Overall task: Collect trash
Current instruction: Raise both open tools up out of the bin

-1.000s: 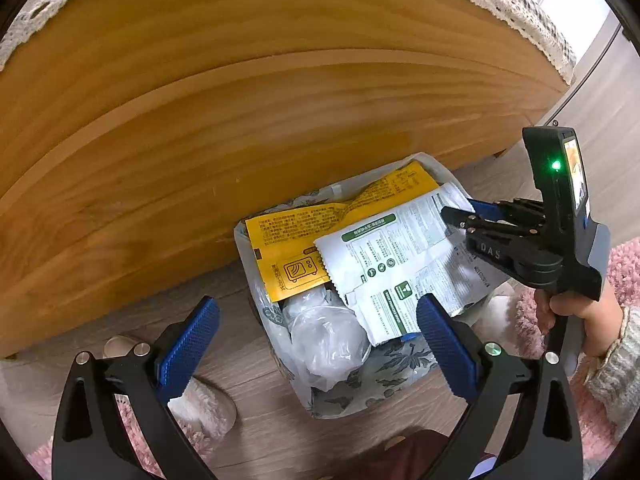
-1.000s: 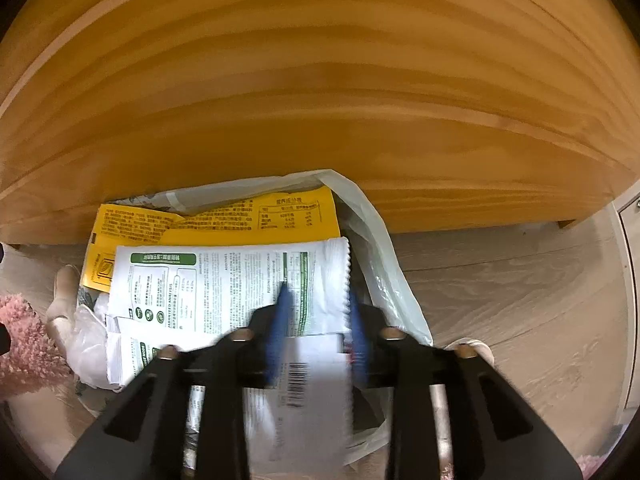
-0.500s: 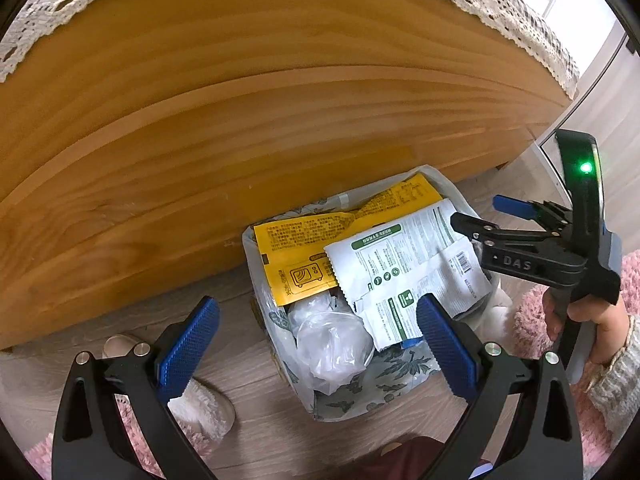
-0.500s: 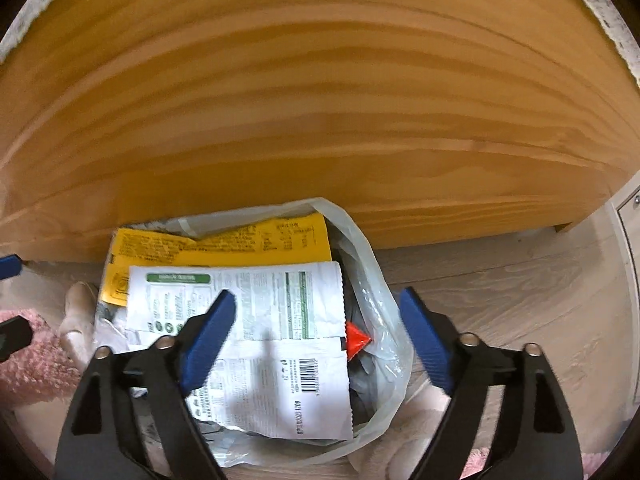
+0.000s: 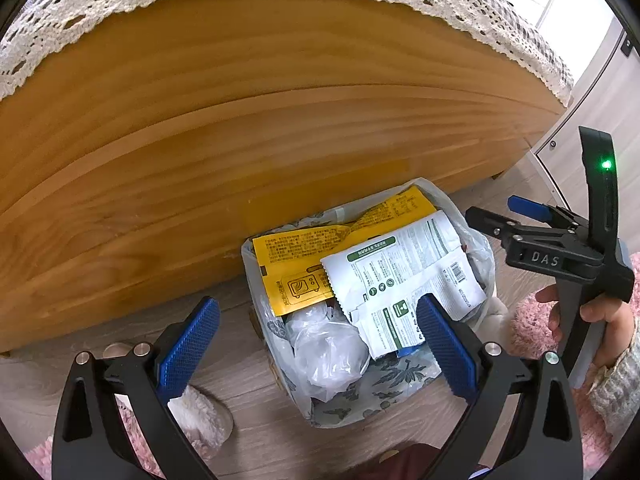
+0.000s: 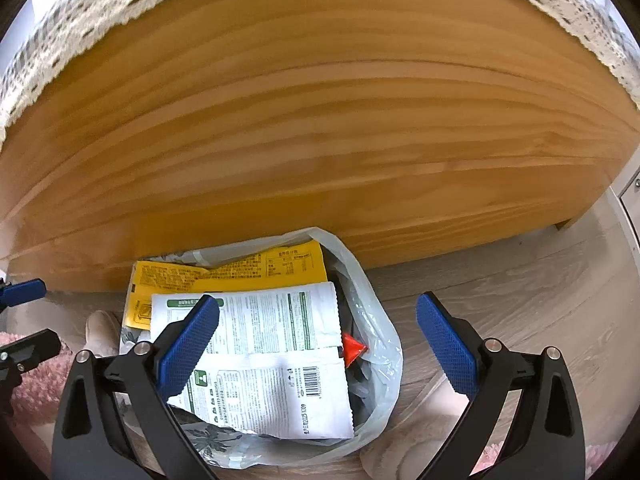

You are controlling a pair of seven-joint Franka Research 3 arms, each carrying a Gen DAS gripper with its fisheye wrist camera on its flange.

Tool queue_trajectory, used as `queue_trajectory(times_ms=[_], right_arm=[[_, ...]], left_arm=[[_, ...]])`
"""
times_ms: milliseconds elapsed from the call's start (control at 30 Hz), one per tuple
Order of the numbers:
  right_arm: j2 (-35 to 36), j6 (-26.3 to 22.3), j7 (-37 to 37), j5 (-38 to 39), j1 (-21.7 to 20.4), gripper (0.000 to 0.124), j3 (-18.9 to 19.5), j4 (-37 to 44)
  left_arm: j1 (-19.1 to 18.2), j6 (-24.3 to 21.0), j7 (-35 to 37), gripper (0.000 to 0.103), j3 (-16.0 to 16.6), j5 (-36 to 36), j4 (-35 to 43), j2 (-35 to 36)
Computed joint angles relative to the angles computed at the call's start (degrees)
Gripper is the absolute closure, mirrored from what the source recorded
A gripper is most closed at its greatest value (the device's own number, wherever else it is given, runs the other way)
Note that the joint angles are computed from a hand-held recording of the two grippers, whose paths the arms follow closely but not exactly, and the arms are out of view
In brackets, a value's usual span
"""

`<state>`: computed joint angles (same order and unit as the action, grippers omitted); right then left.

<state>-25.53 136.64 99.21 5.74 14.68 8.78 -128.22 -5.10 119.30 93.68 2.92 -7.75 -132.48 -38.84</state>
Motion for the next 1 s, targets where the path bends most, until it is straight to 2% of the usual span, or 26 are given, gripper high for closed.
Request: queue_trajectory(times_ms=[367, 1000], right_arm=[[-1.25, 1.16, 0.31, -0.66, -0.43, 0.029, 0.3, -0.47], [-6.11, 1.4, -3.05, -2.11, 0.27, 0.029, 1.31, 0.72]], left_arm=[[-0.21, 4.44, -0.3, 0.007, -0.03, 0.42, -1.57, -2.45], [-2.15, 8.79, -4.03, 0.007, 0.44, 0.68, 0.03, -8.17]])
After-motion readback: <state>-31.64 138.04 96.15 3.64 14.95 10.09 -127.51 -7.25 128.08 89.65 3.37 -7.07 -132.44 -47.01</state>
